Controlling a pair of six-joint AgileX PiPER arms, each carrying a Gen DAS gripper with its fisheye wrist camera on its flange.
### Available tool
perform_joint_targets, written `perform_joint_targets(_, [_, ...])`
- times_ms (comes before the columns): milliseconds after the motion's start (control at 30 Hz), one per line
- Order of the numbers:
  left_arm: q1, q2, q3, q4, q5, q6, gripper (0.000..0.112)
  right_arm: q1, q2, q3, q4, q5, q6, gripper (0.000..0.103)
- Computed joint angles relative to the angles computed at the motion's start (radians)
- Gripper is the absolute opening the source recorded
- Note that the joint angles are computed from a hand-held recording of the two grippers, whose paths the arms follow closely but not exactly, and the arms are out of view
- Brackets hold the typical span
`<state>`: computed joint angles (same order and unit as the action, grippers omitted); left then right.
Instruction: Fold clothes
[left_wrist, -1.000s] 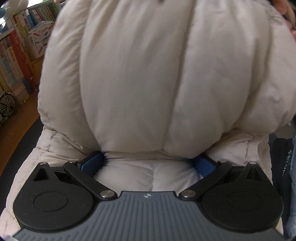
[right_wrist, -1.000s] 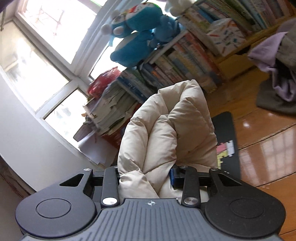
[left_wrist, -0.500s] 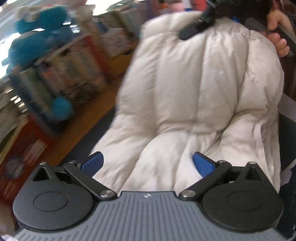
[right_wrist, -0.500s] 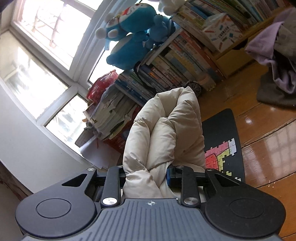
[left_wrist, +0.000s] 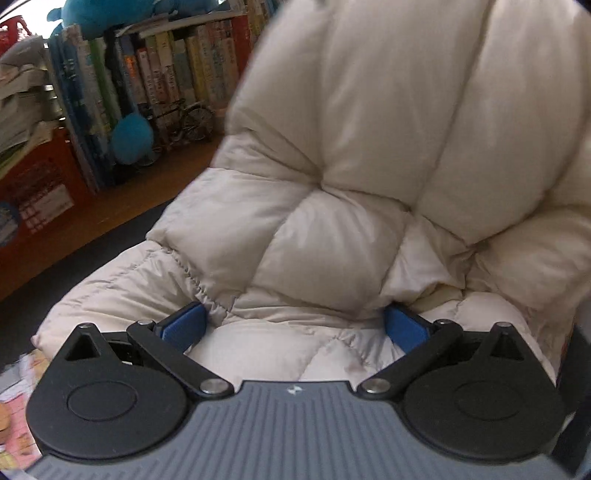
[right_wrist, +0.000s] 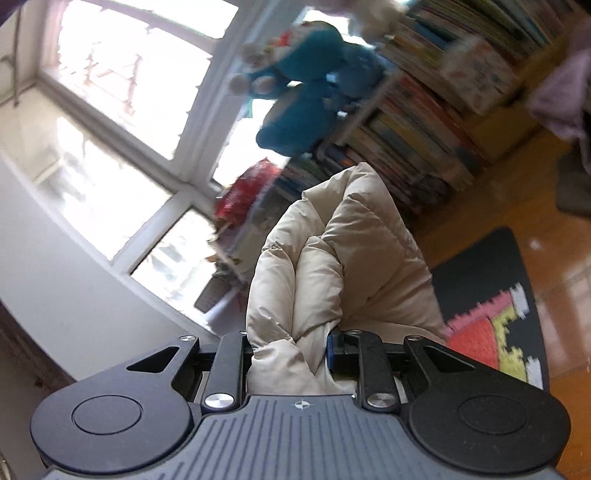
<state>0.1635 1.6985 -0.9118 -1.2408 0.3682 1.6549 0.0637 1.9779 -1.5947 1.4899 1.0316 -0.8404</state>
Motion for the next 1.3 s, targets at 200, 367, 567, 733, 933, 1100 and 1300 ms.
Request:
perform_joint_targets(200, [-0.078,0.05,-0.009,-0.168,-0.07,0.044,0.103,0.094,0.021,-0.135,-0.13,-0.016,0.085,0.024])
perform_joint_targets(367, [-0.061,0.049,0.024,-0.307,-0.051,0.172,0.103,0.172,0.114,-0.235,-0.177,-0.016,0.123,0.024])
perform_joint_targets(567, [0.049,-0.074,0.136,-0.301,0.007,0.154,0.103,0.201,0.16,-0.27,-0.202,-0.01,0.105,0.024])
perform_joint_targets(733, [0.341,-0.24,0.321,-0.409,0.185,0.322,0.103,0.244,0.142,-0.267,-0.281,-0.06,0.085,0.025])
perform_joint_targets(933, [0.572,-0.284,0.347,-0.428,0.152,0.348,0.103,0.407,0.082,-0.149,-0.461,-0.249,-0.035,0.034])
perform_joint_targets(1100, [0.711,-0.302,0.262,-0.326,0.259,0.229,0.103,0.618,0.001,0.084,-0.594,-0.612,-0.271,0.065])
perform_joint_targets(1300, [0.862,-0.29,0.162,-0.301,0.761,0.272,0.103,0.759,-0.022,0.295,-0.33,-0.901,-0.836,0.093])
